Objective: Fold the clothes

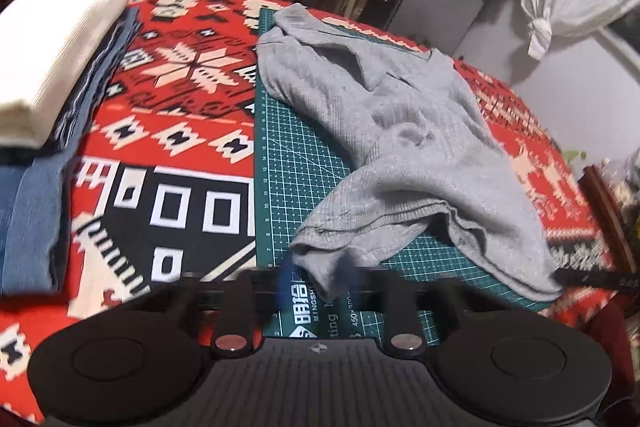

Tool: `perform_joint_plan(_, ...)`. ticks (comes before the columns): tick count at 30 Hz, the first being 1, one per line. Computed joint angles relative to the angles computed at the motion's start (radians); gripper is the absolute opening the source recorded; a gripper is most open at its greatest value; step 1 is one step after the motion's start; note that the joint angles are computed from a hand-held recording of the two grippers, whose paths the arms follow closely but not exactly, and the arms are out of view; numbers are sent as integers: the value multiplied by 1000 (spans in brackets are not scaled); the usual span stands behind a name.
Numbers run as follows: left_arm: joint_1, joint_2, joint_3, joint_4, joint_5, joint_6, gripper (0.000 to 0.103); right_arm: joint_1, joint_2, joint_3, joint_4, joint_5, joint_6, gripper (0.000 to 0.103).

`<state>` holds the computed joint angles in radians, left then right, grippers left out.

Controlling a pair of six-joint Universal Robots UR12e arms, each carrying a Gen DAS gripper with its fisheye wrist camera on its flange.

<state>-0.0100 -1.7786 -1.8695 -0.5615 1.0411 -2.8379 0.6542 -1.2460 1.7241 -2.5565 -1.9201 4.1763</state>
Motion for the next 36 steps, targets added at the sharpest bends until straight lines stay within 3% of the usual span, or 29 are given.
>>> perform_joint_plan(5, 0, 28, -30, 98, 47, 82, 3, 1, -17, -4, 49, -63, 0, 3)
perform_joint_plan(7, 5, 48, -54, 184, 67, 153, 3, 0, -31, 3, 72, -92, 19, 3)
perform_joint_plan(10, 16, 78, -98, 313, 70, 322, 3, -2, -55, 18, 111, -131, 49, 3)
perform_joint_plan(14, 31, 114, -117, 213, 21, 518, 3, -7, -79, 37, 156, -153, 83, 3)
perform_joint_plan(18, 23, 127, -130, 135, 42, 624, 3, -15, -82, 46, 167, -102, 88, 3)
perform_joint_plan(22, 33, 150, -130, 8, 7, 705, 3, -2, -76, 36, 193, -65, 85, 3)
perform_joint_plan(25, 40, 160, -119, -96, 15, 741, 3, 8, -78, 31, 221, -40, 87, 3)
perform_joint_plan(27, 39, 161, -116, -122, 35, 743, 3, 14, -82, 30, 243, -31, 94, 3)
perform_joint_plan(30, 36, 152, -99, -167, 67, 696, 8, 19, -91, 37, 263, -34, 120, 3)
perform_joint_plan(36, 65, 147, -71, -212, 14, 562, 16, 19, -113, 62, 234, -59, 141, 10)
